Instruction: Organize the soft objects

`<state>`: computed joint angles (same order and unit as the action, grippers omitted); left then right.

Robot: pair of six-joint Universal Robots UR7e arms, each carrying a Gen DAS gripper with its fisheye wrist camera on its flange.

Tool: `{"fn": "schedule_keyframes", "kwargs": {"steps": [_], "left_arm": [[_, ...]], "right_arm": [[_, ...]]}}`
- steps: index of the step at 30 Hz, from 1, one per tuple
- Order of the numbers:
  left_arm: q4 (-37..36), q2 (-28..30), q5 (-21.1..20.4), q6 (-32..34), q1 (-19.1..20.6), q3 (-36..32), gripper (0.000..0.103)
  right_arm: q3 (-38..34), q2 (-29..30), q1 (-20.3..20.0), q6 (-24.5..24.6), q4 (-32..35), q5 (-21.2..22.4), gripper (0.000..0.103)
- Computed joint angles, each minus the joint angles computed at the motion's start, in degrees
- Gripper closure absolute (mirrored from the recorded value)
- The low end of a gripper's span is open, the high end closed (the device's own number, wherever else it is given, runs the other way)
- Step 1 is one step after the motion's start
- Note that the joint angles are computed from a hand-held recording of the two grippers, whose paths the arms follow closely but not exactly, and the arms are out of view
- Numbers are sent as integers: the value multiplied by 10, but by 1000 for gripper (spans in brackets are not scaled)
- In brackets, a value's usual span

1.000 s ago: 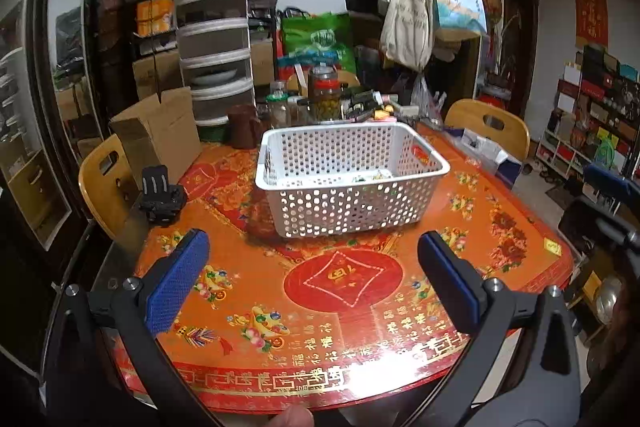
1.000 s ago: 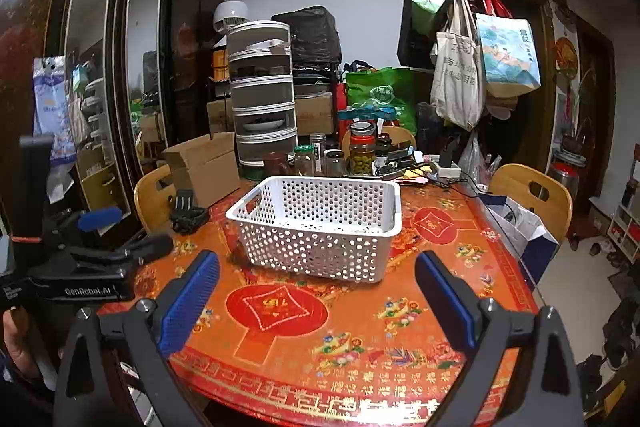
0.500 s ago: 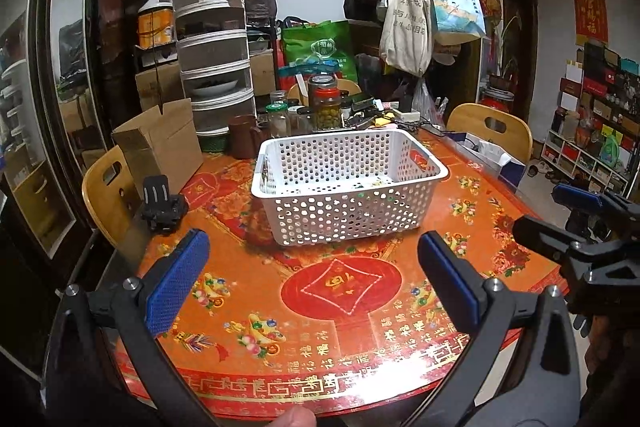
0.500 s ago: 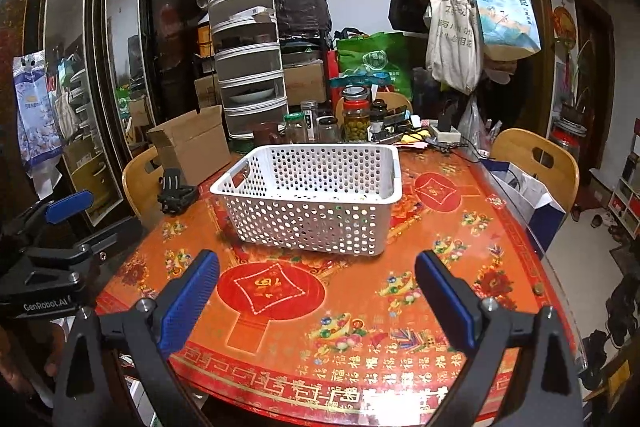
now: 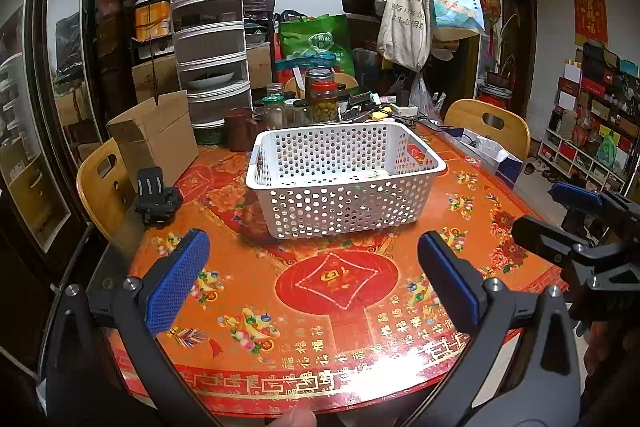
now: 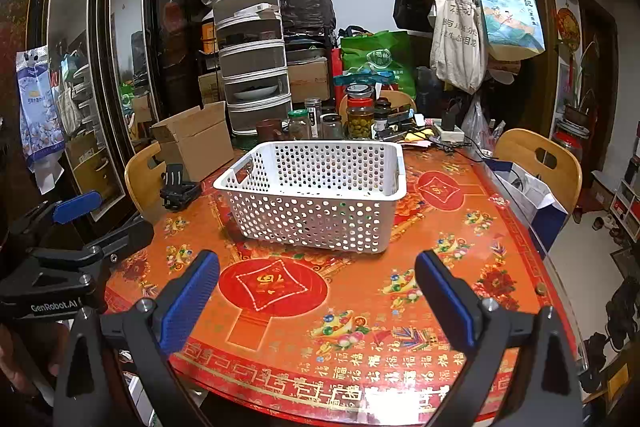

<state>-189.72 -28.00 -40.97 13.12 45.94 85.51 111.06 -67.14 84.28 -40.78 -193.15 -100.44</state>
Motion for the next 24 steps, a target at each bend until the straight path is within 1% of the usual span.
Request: {"fn": "schedule_keyframes", "kwargs": {"steps": [10,24], "left_arm": [[-1,-1,-7,1,4,5,0],[0,0,-6,-2,2,7,0]], "right_arm": [[3,0,2,0,-2,-1,5],[3,1,2,-1,-2,0,5]]}}
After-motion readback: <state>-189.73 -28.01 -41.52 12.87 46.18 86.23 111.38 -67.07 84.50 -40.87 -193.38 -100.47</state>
